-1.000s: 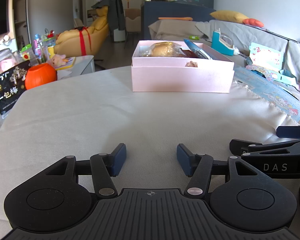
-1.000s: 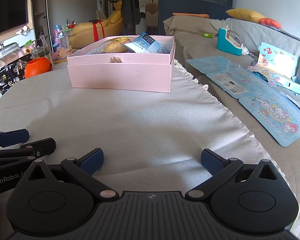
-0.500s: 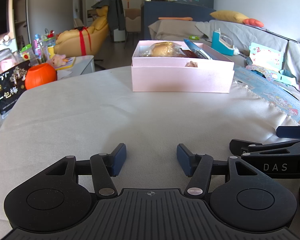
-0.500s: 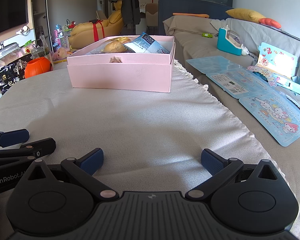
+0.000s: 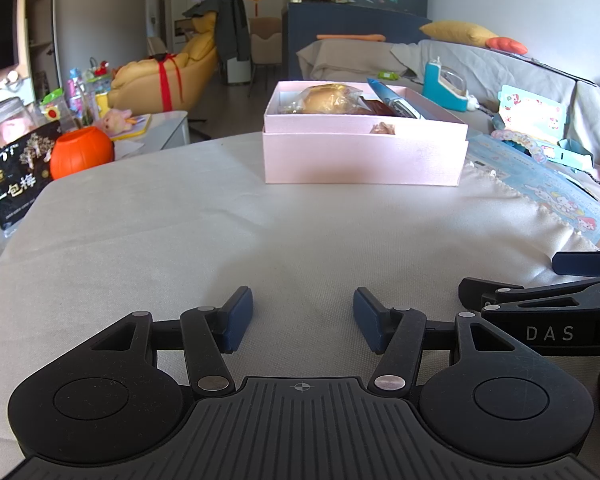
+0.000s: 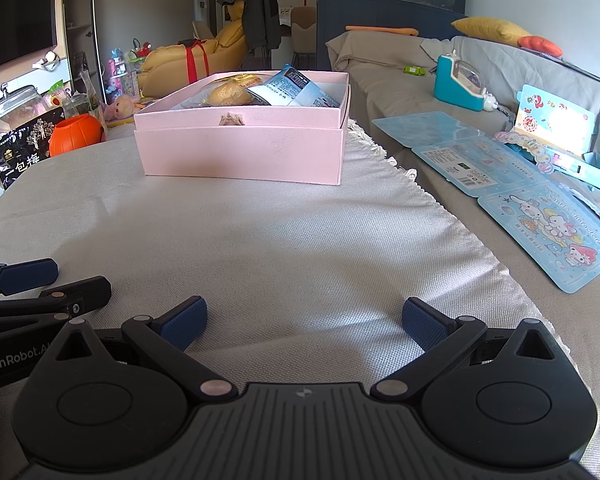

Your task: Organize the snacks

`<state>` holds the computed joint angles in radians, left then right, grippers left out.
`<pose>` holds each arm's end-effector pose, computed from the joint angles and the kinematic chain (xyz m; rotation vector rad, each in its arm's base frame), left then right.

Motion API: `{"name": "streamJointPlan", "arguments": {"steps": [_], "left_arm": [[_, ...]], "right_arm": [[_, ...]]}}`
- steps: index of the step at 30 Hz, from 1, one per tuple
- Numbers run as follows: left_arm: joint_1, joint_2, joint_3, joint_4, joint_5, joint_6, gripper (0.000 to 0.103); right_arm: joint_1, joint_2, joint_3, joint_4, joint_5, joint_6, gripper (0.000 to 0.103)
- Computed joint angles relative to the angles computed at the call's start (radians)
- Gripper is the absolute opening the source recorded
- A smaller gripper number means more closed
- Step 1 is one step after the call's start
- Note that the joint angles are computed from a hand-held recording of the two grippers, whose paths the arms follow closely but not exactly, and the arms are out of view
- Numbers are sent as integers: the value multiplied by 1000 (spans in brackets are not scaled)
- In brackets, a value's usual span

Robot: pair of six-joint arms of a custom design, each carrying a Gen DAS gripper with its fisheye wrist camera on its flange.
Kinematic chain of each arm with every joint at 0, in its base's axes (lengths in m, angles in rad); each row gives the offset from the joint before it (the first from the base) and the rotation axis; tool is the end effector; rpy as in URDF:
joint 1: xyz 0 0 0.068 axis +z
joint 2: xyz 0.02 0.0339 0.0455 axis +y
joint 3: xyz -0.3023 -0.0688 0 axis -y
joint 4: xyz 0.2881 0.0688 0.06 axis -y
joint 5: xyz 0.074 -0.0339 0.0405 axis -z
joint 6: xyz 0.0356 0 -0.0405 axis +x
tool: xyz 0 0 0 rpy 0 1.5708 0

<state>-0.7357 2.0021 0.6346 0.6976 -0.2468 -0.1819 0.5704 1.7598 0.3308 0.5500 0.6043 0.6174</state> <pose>0.2641 -0.2274 0.0507 0.4794 2.1744 -0.2289 0.2153 0.1141 0.0541 0.3050 2.2396 -0.1272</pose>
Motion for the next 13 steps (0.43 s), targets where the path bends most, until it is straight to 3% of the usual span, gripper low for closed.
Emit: {"name": "streamJointPlan", "arguments": {"steps": [13], "left_arm": [[-7,0,2,-3,-12,3,62]], "right_arm": [[0,0,-2,2,0,-1,103]]}}
